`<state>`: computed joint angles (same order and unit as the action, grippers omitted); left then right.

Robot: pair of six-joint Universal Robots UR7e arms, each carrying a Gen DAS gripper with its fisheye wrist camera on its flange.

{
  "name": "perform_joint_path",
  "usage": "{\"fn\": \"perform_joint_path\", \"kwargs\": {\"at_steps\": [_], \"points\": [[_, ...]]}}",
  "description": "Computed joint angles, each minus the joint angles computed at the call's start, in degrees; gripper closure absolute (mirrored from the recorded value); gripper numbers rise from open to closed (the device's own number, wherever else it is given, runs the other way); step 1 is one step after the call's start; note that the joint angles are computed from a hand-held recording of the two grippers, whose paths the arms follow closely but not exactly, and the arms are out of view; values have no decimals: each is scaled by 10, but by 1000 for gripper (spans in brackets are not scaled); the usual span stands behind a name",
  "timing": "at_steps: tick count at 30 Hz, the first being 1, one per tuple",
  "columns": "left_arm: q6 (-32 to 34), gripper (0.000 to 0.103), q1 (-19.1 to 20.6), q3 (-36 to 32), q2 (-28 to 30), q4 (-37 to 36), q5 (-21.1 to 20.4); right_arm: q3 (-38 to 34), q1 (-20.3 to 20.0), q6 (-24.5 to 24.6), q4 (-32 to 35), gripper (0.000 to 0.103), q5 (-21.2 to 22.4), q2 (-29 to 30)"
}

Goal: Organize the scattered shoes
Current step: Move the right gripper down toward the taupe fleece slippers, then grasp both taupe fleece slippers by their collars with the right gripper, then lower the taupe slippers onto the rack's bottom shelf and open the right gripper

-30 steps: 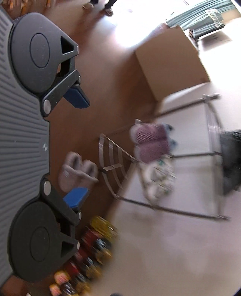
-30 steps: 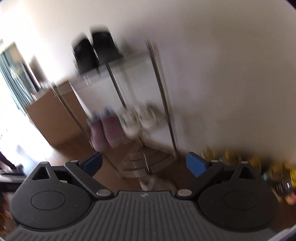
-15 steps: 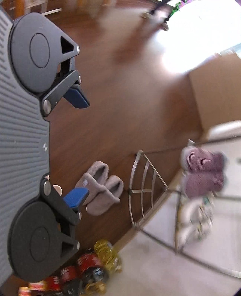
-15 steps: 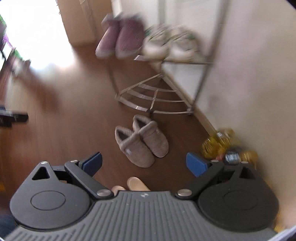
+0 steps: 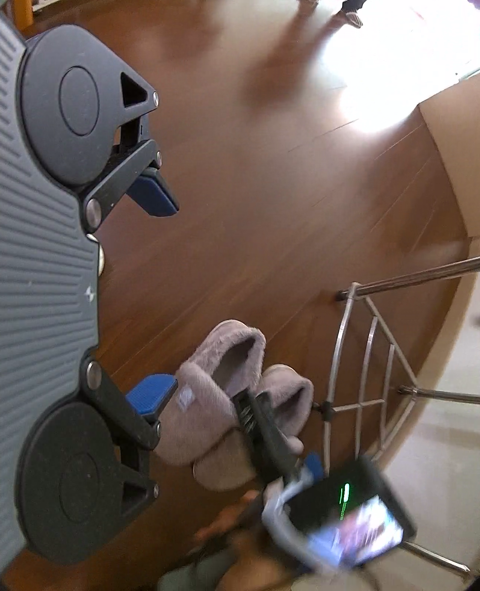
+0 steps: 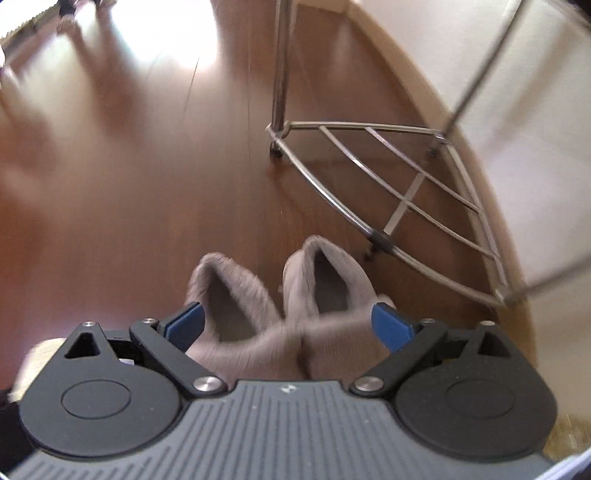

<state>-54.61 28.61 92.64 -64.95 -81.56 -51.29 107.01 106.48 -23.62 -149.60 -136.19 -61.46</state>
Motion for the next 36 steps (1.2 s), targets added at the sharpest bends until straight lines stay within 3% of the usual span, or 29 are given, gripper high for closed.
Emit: {"fn": "perform_joint_path", "kwargs": {"at_steps": [3, 5, 6, 8, 14, 15, 16, 17, 20, 25, 28, 31, 36], "points": [[-1, 9, 20, 20, 1, -24, -1, 1, -35, -52, -38, 8, -5, 44], [-10, 9, 32, 25, 2, -26, -8, 0, -59, -44, 6, 17, -15, 54], [-12, 9, 35, 25, 2, -26, -12, 7, -65, -47, 22, 16, -18, 49], [-11, 9, 42, 25, 2, -26, -15, 31, -68, -89, 13, 16, -14, 30], [-4, 9, 69, 23, 23, -48, 5, -1, -79, -26, 117, 20, -18, 33], [-3, 9, 71, 23, 26, -51, 6, -7, -83, -15, 131, 26, -17, 39], [0, 9, 74, 25, 29, -57, 7, -12, -89, 2, 150, 55, -16, 45], [3, 9, 77, 27, 31, -59, 7, -7, -97, 7, 145, 61, -14, 51], [13, 9, 80, 31, 35, -63, 4, 27, -100, -8, 72, 75, -2, 42], [20, 9, 86, 32, 37, -56, -2, 41, -86, 68, 37, 78, 46, -12], [23, 9, 93, 27, 40, -64, -2, -8, -71, 166, 29, 78, 75, -15], [30, 9, 97, 21, 41, -66, 3, -97, -67, 236, 25, 78, 86, 33], [60, 9, 103, 15, 39, -75, 19, -282, -71, 247, 40, 78, 53, 160]]}}
